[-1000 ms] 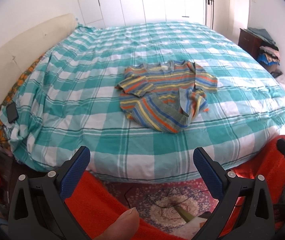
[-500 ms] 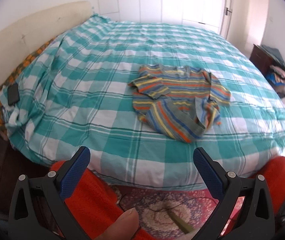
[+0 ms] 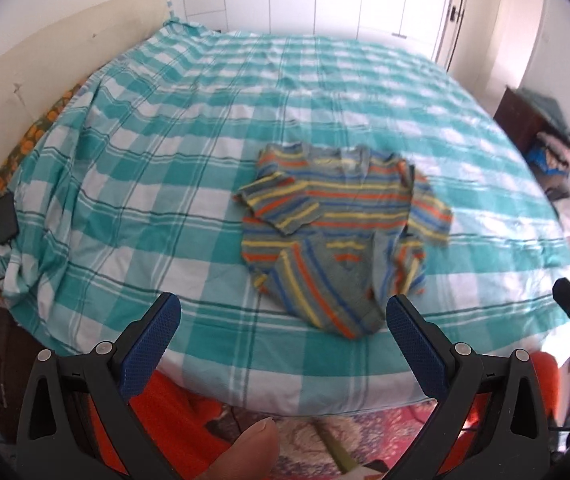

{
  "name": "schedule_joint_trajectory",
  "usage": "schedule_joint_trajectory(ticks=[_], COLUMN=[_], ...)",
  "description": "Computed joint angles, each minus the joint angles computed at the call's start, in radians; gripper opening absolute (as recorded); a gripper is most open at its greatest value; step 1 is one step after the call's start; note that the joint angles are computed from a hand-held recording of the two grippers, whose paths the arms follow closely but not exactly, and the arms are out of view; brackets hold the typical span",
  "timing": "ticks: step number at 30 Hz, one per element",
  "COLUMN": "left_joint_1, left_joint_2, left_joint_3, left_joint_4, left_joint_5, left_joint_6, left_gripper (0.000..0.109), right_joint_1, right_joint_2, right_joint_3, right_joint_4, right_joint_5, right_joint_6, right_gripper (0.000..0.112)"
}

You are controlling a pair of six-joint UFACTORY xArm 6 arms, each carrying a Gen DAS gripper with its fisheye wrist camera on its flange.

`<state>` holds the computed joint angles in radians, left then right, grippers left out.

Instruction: Fold small clothes

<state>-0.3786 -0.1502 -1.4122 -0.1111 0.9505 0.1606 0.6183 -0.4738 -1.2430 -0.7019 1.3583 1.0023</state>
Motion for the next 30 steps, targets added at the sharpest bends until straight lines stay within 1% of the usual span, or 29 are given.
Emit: schedule_joint_trajectory(ticks=[1,3,4,5,6,7,8,9,10,11,13,14,16,18,19,20,22,23,24,25,26,27,28,29,30], left_joint_1=[0.003,0.009,0.012,0.016,0.021,0.035,0.051,0.074,0.089,0.091,0.084,0.089,0.091,0.083,0.083,0.086,0.095,0.095,0.095,0.096,0.096,0.099,0.101,0.105,0.109], left_joint_2=[-0.024,-0.127,-0.165,-0.213,-0.232,-0.241,-0.283,-0.325,-0.364,-0.399,-0.401,-0.391,-0.383,-0.364,-0.352,-0.321,-0.276,-0.260,-0.253,-0.240,-0.233,-0.226,-0.220,-0.209,-0.197], left_joint_3=[0.035,0.201,0.272,0.339,0.371,0.385,0.410,0.435,0.472,0.526,0.541,0.533,0.524,0.521,0.522,0.510,0.504,0.504,0.507,0.512,0.516,0.520,0.523,0.520,0.513], left_joint_4=[-0.018,-0.055,-0.065,-0.044,-0.014,-0.025,-0.078,-0.157,-0.194,-0.189,-0.122,-0.118,-0.111,-0.086,-0.065,-0.050,-0.052,-0.042,-0.031,-0.009,0.011,0.034,0.055,0.065,0.068], left_joint_5=[-0.033,-0.186,-0.256,-0.285,-0.271,-0.216,-0.143,-0.111,-0.122,-0.174,-0.192,-0.183,-0.189,-0.224,-0.233,-0.238,-0.235,-0.233,-0.232,-0.232,-0.235,-0.239,-0.239,-0.234,-0.228], left_joint_6=[0.013,0.059,0.077,0.060,0.026,0.026,0.050,0.105,0.139,0.152,0.119,0.126,0.123,0.117,0.106,0.093,0.076,0.059,0.046,0.029,0.016,0.003,-0.013,-0.019,-0.017], left_gripper=[0.103,0.103,0.103,0.103,0.102,0.102,0.102,0.102,0.102,0.102,0.102,0.102,0.102,0.102,0.102,0.102,0.102,0.102,0.102,0.102,0.102,0.102,0.102,0.102,0.102], right_joint_1=[0.027,0.092,0.141,0.179,0.202,0.199,0.196,0.193,0.195,0.189,0.186,0.159,0.042,-0.101,-0.160,-0.224,-0.319,-0.351,-0.378,-0.396,-0.403,-0.404,-0.401,-0.397,-0.398], right_joint_2=[-0.018,-0.078,-0.117,-0.127,-0.122,-0.126,-0.152,-0.194,-0.223,-0.227,-0.196,-0.194,-0.192,-0.151,-0.122,-0.070,0.066,0.135,0.213,0.299,0.392,0.479,0.566,0.648,0.687], right_joint_3=[0.009,0.084,0.151,0.177,0.191,0.217,0.249,0.288,0.326,0.339,0.319,0.321,0.334,0.339,0.340,0.332,0.289,0.273,0.235,0.183,0.118,0.049,-0.024,-0.088,-0.111], right_joint_4=[-0.043,-0.154,-0.228,-0.259,-0.249,-0.197,-0.104,-0.051,-0.041,-0.028,-0.045,-0.041,0.052,0.173,0.238,0.316,0.449,0.501,0.561,0.596,0.590,0.566,0.545,0.536,0.539], right_joint_5=[0.003,-0.017,-0.015,0.015,0.067,0.076,0.043,-0.031,-0.088,-0.102,-0.050,-0.068,-0.175,-0.297,-0.340,-0.385,-0.449,-0.486,-0.506,-0.514,-0.503,-0.483,-0.452,-0.408,-0.377], right_joint_6=[0.041,0.142,0.215,0.259,0.306,0.366,0.450,0.500,0.523,0.504,0.475,0.466,0.382,0.242,0.170,0.097,-0.029,-0.069,-0.104,-0.117,-0.117,-0.127,-0.155,-0.203,-0.233], right_gripper=[0.103,0.103,0.103,0.103,0.103,0.103,0.103,0.103,0.103,0.103,0.103,0.103,0.102,0.102,0.102,0.097,0.088,0.085,0.084,0.079,0.076,0.076,0.072,0.046,0.020])
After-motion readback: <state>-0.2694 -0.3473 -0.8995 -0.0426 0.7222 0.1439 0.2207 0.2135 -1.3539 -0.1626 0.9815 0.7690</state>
